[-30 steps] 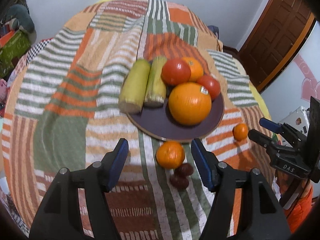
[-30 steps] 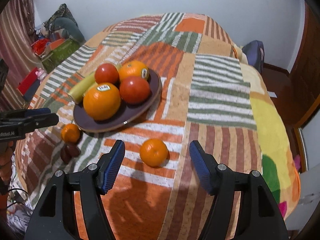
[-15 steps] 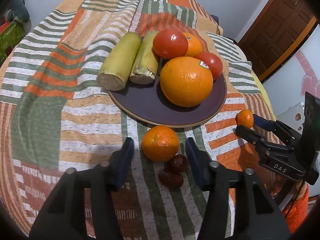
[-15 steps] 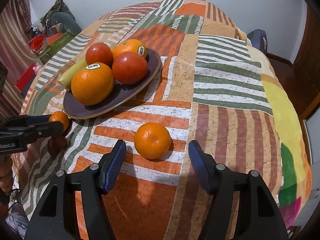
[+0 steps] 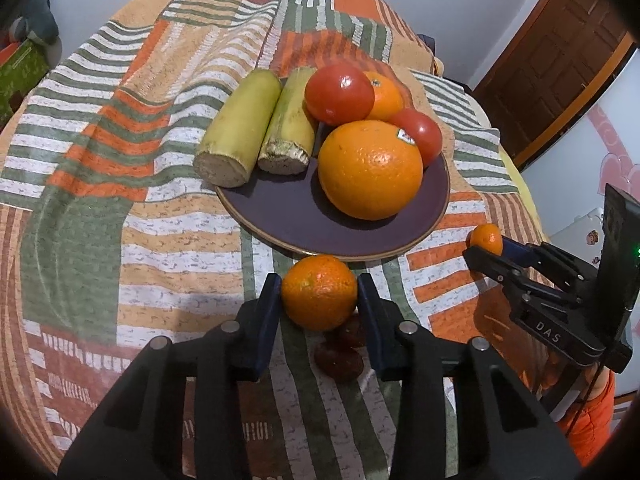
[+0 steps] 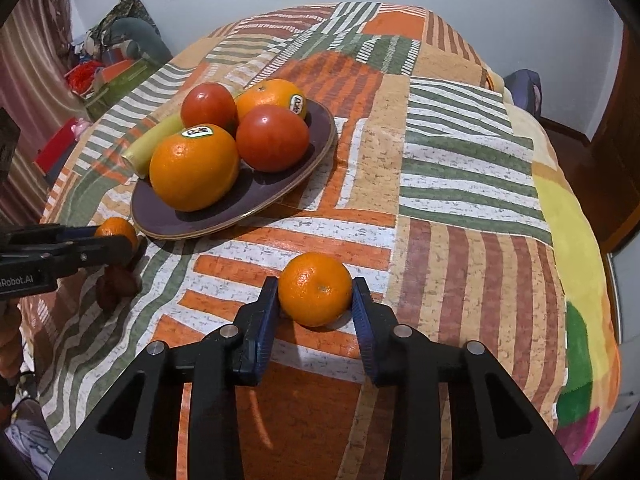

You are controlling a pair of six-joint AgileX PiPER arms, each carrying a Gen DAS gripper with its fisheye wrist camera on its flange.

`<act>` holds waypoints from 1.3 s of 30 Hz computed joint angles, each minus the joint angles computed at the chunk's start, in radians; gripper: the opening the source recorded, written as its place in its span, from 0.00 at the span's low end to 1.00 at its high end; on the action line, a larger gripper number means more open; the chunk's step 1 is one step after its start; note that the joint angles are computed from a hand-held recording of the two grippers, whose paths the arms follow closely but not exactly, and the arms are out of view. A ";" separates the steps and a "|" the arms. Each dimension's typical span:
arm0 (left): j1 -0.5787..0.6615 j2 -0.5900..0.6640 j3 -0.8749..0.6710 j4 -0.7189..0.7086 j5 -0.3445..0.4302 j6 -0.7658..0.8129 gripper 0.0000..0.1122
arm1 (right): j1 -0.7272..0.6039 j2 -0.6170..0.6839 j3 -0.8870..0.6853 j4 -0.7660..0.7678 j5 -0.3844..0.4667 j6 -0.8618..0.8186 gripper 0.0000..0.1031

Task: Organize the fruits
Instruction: 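Carry both mandarins over the purple plate and lower them onto it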

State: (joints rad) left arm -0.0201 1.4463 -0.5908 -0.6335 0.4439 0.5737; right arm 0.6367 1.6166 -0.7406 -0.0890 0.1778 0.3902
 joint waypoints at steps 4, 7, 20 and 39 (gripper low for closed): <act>0.014 -0.026 -0.015 0.000 0.015 0.003 0.34 | 0.014 -0.006 -0.015 -0.052 0.014 0.039 0.32; 0.024 -0.036 -0.032 0.006 0.022 0.001 0.34 | 0.025 -0.013 -0.030 -0.068 0.021 0.049 0.32; 0.026 0.000 -0.112 0.045 -0.005 -0.030 0.34 | 0.055 0.041 -0.169 -0.074 0.028 0.001 0.32; 0.034 0.158 -0.161 -0.010 -0.039 0.027 0.34 | 0.031 0.125 -0.221 0.102 0.025 -0.178 0.32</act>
State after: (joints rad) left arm 0.0143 1.6044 -0.7515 -0.6432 0.4046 0.6010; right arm 0.6674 1.7417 -0.9619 0.0129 0.2029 0.2123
